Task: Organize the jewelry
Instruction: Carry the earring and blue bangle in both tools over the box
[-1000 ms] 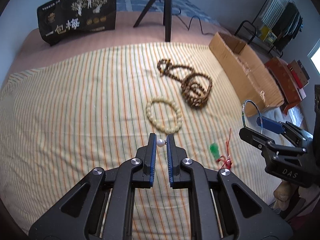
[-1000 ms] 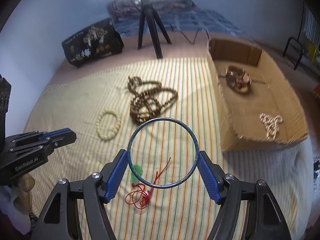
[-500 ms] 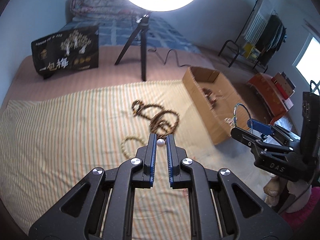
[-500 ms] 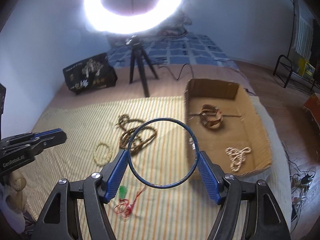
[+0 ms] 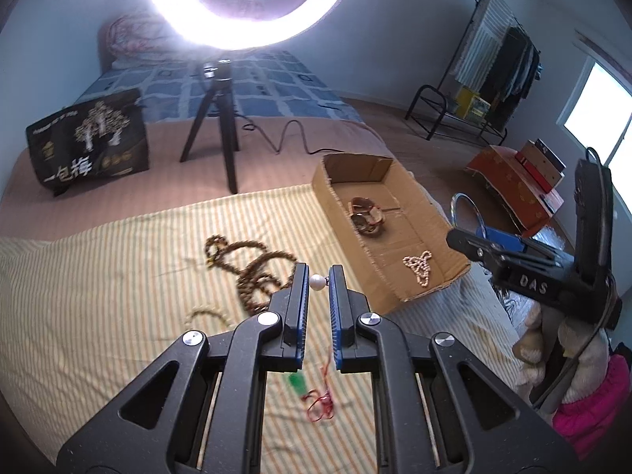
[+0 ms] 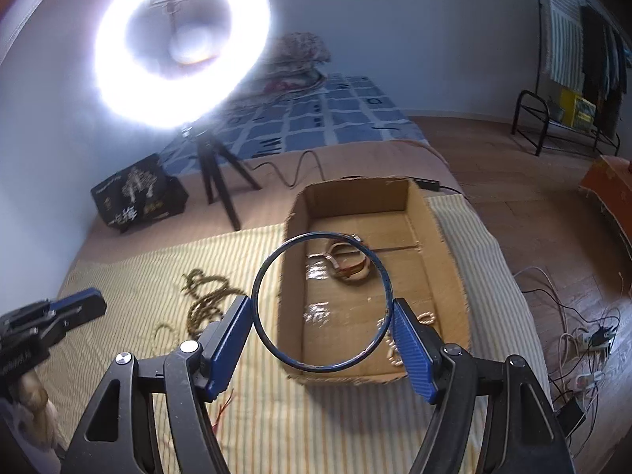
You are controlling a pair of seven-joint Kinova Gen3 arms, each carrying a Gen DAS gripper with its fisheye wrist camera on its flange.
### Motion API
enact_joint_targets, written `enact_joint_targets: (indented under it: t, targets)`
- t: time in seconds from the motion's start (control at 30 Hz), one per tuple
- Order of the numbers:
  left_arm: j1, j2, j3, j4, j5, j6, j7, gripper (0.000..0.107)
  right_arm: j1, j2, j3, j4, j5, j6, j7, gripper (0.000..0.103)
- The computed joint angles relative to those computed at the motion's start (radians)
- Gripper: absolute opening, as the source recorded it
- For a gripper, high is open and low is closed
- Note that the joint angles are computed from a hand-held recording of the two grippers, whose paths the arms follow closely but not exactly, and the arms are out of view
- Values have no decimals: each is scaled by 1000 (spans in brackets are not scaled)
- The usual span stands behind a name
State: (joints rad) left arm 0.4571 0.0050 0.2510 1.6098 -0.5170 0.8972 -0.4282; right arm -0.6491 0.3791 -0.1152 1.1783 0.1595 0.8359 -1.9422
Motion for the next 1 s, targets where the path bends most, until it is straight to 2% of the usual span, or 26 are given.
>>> enact_joint_targets:
  t: [0.17,0.43,1.0]
  targets:
    - [29,59,-3,-48,-31,-15,-6,8,20,30,14,-36,-3,15,-2,72]
    - [90,152,-56,-120,-40,-47,-45,8,61,92,25,-117,-37,41,25,72]
    - [162,307,-159,-245,36,-89,-143,8,107,214,41,-256,-96,86,61,73]
